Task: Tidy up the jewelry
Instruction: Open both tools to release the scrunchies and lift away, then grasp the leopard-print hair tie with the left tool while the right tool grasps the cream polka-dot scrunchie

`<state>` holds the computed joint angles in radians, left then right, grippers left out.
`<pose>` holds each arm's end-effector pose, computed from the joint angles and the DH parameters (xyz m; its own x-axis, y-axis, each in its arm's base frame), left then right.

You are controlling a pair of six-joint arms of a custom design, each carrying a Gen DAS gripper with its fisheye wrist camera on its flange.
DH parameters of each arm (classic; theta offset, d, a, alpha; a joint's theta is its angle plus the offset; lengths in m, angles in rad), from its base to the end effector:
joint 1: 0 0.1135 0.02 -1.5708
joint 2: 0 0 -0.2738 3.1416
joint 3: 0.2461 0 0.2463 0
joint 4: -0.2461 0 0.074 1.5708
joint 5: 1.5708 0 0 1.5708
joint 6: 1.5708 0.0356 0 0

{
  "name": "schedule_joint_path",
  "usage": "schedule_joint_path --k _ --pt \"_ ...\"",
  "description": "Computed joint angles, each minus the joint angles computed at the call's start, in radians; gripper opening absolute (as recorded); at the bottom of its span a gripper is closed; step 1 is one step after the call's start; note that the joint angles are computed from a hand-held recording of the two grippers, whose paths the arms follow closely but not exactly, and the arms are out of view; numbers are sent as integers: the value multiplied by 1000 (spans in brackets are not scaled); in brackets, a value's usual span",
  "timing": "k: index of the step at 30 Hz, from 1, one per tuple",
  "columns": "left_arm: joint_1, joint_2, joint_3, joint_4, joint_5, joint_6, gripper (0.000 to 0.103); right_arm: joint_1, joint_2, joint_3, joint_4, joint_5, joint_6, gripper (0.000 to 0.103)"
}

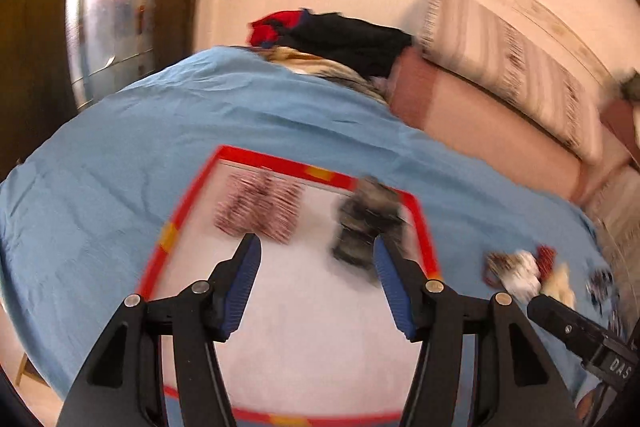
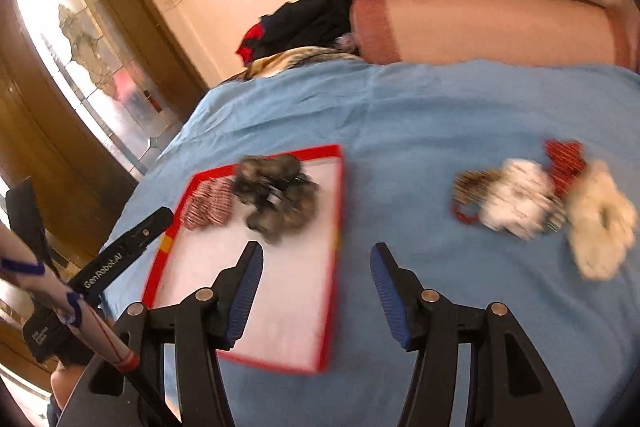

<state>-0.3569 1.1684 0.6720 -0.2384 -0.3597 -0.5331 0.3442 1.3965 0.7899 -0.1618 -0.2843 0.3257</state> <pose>0.2208 -0.0690 0.2325 -0.5828 -0.2903 -0.7589 -0.2484 0.9529 -0.1738 0.2609 0.1041 0.2211 -0.7842 0.0452 -0.6189 -0.2774 0.8666 0.4148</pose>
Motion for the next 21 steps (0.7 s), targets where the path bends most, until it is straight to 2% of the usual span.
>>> schedule_joint_path --k 4,7,16,21 --pt "-222 23 13 -29 -105 -49 58 -186 -169 -141 -54 -70 -90 60" --pt "-346 65 35 -43 -139 -94 59 -372 -250 -189 -118 -159 -180 60" --pt "-590 246 212 -130 -165 -205 59 -834 -257 -169 -255 -411 -397 60" --pt "-665 331 335 -190 -179 -177 59 -973 -211 -163 -272 -471 -472 60"
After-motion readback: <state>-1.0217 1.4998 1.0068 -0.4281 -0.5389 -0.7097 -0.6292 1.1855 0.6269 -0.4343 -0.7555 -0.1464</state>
